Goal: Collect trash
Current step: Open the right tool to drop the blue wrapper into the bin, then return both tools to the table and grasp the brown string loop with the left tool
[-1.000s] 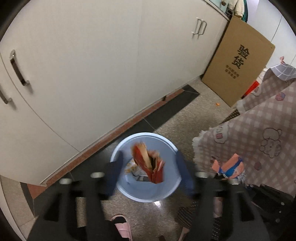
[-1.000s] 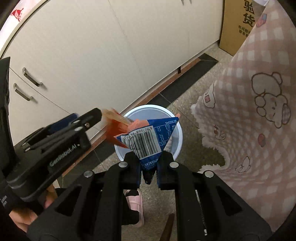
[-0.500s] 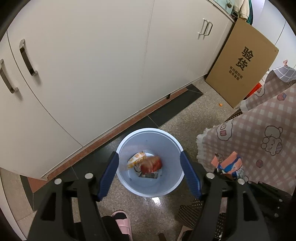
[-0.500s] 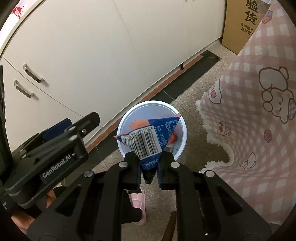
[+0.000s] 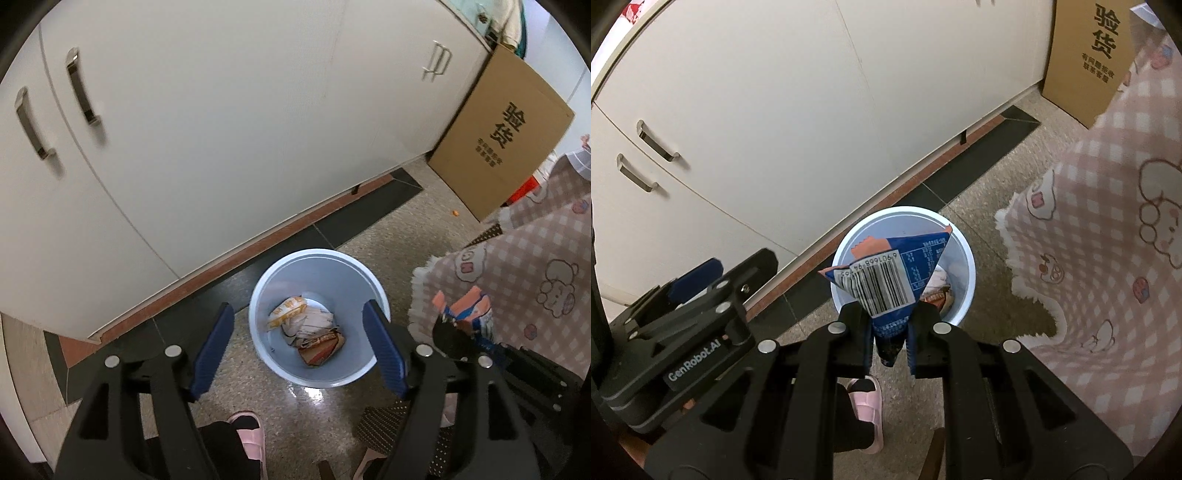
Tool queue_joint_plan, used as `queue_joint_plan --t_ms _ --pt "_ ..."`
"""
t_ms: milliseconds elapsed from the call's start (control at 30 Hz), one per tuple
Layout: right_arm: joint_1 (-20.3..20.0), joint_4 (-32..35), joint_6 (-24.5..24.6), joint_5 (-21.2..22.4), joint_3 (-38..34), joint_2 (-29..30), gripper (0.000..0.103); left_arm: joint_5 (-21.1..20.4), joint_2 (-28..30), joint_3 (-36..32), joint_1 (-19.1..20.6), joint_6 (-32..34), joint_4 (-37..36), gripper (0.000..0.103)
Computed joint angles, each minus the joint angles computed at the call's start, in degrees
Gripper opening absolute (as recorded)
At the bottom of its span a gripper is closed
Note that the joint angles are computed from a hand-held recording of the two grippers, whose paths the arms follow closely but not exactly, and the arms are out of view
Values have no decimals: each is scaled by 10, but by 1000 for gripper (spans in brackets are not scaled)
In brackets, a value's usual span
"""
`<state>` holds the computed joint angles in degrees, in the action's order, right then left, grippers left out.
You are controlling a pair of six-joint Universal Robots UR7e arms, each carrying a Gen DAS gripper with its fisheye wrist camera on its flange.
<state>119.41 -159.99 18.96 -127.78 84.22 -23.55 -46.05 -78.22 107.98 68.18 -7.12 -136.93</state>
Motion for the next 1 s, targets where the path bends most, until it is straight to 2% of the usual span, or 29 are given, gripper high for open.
queue_joint_plan --t_ms 67,133,200,300,633,800,1000 --pt "-1 -2 -5 -1 -6 4 25 2 -1 -4 6 -8 5 71" --pt "0 -6 -9 -10 -12 9 47 8 -1 -6 9 -16 7 71" --pt "0 -17 -14 -18 -17 14 55 8 -3 -10 12 -24 11 71" --pt "0 -17 -16 -18 -21 16 61 8 -7 -13 14 -33 16 71" --pt "14 -37 -24 -10 -1 -1 64 8 -32 -11 -5 -55 27 73" --pt "43 -49 -40 -47 9 -18 65 5 -60 0 -29 -72 28 73" --pt "87 -91 -75 -91 21 -40 65 8 -112 22 -77 -80 1 74"
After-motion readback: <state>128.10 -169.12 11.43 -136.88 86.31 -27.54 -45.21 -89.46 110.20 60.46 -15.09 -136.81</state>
